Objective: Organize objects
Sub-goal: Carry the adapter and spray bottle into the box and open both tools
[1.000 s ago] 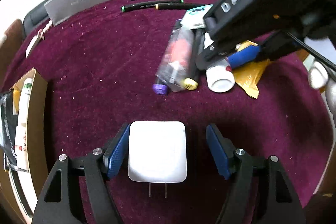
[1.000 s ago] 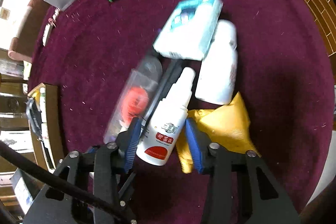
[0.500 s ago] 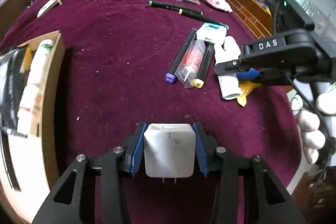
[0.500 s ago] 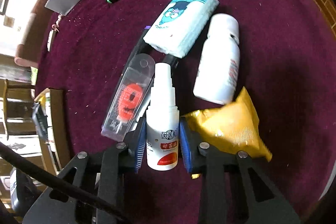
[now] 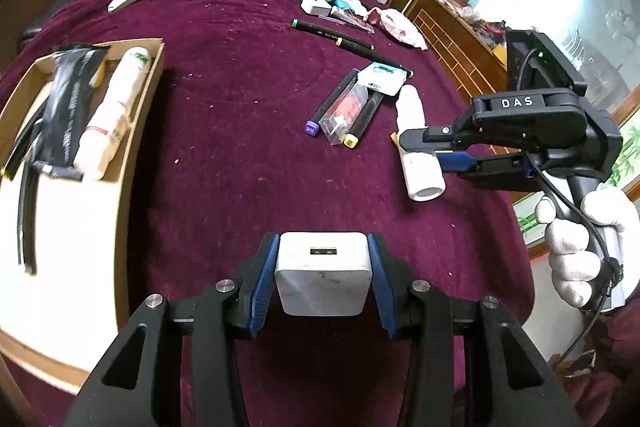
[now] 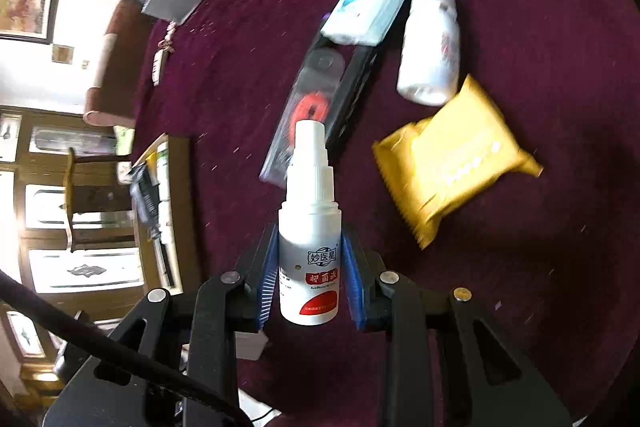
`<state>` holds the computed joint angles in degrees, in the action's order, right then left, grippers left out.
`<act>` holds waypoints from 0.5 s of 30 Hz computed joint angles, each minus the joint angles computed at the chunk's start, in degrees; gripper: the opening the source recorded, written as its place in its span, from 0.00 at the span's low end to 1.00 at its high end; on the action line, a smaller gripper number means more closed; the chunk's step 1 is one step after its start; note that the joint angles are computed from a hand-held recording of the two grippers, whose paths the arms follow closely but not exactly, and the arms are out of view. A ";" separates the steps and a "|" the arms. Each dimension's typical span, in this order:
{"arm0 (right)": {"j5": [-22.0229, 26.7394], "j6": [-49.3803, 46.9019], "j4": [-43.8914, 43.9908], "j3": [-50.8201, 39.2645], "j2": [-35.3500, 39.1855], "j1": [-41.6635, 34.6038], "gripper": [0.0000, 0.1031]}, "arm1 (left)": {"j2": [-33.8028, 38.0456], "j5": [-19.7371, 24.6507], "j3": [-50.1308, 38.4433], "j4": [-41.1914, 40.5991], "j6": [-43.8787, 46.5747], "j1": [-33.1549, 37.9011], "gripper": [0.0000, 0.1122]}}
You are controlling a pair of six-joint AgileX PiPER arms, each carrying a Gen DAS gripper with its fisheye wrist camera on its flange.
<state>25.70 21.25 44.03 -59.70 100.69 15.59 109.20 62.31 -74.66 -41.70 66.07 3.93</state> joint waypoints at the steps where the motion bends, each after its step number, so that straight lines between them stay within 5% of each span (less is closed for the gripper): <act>1: -0.10 -1.01 1.31 0.16 -0.12 0.36 0.27 | -0.70 0.49 0.48 -0.14 0.34 0.93 0.34; 15: 0.99 -0.39 1.21 -9.94 4.52 6.40 0.27 | -1.66 6.12 -4.47 -0.50 -1.16 12.31 0.34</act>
<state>26.69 20.87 45.24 -69.64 105.21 21.98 107.55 68.43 -79.13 -42.21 64.91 16.25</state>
